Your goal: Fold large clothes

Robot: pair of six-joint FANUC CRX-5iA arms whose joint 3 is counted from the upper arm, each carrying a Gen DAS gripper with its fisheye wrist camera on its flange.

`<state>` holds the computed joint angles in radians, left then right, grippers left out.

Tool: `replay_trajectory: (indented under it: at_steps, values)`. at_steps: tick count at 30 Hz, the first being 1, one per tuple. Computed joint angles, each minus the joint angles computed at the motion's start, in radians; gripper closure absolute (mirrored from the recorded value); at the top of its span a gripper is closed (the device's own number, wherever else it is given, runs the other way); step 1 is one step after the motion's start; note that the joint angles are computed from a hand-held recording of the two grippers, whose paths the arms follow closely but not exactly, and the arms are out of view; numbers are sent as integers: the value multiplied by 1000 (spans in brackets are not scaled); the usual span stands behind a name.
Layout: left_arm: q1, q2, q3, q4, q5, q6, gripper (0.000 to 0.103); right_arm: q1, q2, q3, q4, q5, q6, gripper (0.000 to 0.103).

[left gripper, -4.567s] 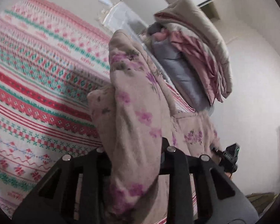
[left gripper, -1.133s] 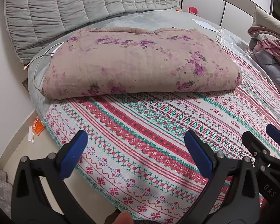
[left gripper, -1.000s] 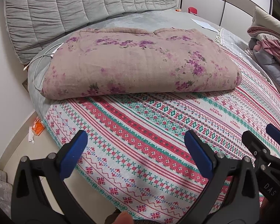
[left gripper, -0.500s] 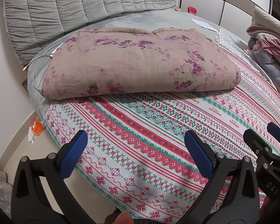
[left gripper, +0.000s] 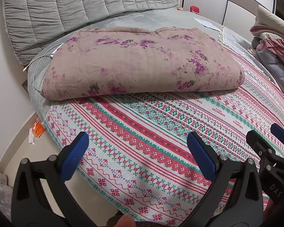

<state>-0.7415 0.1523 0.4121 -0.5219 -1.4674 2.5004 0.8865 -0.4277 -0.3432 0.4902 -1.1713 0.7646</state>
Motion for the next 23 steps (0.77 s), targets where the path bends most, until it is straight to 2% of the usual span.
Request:
replay_trajectory:
  at_steps: [19,23]
  values:
    - [5,15,9,18,4,-19,0,-7,1,0,-8,5,3,19]
    - [13,52,54,58,31,-75,0,-15,-8,-15,1,27,-15,19]
